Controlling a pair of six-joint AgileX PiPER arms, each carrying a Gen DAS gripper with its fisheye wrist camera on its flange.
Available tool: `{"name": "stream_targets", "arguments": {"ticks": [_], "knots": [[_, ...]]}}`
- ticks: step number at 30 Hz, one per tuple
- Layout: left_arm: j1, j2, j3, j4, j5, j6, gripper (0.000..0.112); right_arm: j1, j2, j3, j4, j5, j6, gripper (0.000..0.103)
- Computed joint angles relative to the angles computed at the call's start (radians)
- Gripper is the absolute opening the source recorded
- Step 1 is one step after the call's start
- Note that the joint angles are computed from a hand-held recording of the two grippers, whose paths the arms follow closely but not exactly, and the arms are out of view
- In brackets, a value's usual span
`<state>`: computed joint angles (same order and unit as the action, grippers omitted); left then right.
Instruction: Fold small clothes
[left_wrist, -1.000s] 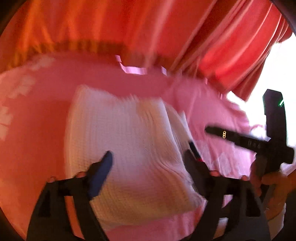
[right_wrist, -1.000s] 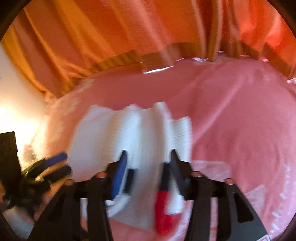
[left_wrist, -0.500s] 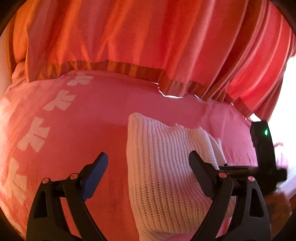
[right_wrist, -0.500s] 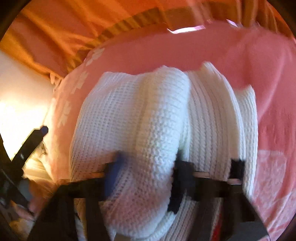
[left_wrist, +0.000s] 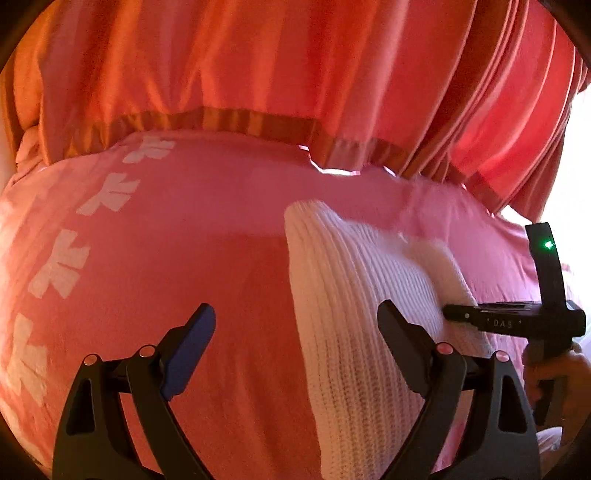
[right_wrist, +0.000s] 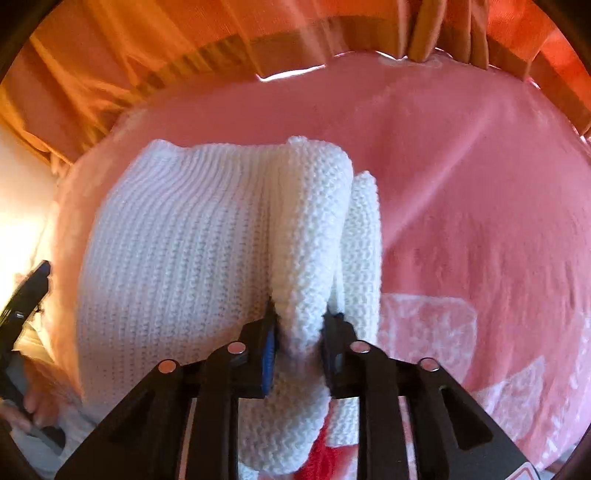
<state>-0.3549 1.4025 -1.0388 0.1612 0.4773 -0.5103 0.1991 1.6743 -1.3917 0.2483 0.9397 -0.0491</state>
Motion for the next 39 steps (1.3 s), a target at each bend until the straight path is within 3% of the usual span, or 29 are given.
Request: {"name": "stream_targets", "arguments": {"ticks": [2, 3, 4, 7, 10, 14, 21, 23, 24, 27, 33, 35, 37, 39], "knots": [[-0.008, 0.002, 0.002, 0.023, -0.001, -0.018, 0.087, -0.027, -0.077, 0.055, 0.108, -0.027, -0.069, 0.035], [-0.015, 0.003, 0.004, 0.054, -0.001, -0.046, 0.087, -0.048, -0.119, 0.093, 0.177, -0.026, -0.127, 0.048], [-0.018, 0.006, 0.004, 0.064, -0.001, -0.057, 0.087, -0.06, -0.152, 0.125, 0.215, -0.014, -0.167, 0.053], [-0.024, 0.019, -0.003, 0.076, 0.0, -0.069, 0.087, -0.051, -0.229, 0.202, 0.213, 0.004, -0.198, 0.053], [-0.042, 0.031, -0.006, 0.128, 0.015, -0.11, 0.087, -0.055, -0.269, 0.28, 0.31, 0.013, -0.268, 0.055], [-0.049, 0.05, -0.021, 0.139, 0.027, -0.128, 0.087, 0.037, -0.243, 0.302, 0.239, -0.024, -0.236, 0.06], [-0.056, 0.062, -0.029, 0.168, 0.038, -0.15, 0.087, 0.018, -0.189, 0.285, 0.265, -0.031, -0.236, 0.061], [-0.054, 0.062, -0.03, 0.164, 0.04, -0.144, 0.087, 0.022, -0.189, 0.294, 0.255, -0.046, -0.239, 0.051], [-0.054, 0.062, -0.031, 0.168, 0.042, -0.146, 0.087, 0.039, -0.194, 0.297, 0.204, -0.07, -0.206, 0.023], [-0.062, 0.063, -0.031, 0.189, 0.049, -0.163, 0.087, 0.038, -0.209, 0.29, 0.185, -0.072, -0.206, 0.007], [-0.068, 0.07, -0.037, 0.189, 0.06, -0.162, 0.087, -0.04, -0.34, 0.247, 0.184, -0.013, -0.252, 0.008], [-0.062, 0.072, -0.04, 0.168, 0.06, -0.137, 0.087, -0.009, -0.306, 0.249, 0.068, -0.01, -0.191, 0.011], [-0.063, 0.083, -0.05, 0.157, 0.074, -0.124, 0.087, -0.016, -0.209, 0.253, 0.046, 0.028, -0.183, 0.015], [-0.057, 0.09, -0.056, 0.126, 0.083, -0.097, 0.087, -0.018, -0.195, 0.247, 0.046, 0.022, -0.172, 0.021]]}}
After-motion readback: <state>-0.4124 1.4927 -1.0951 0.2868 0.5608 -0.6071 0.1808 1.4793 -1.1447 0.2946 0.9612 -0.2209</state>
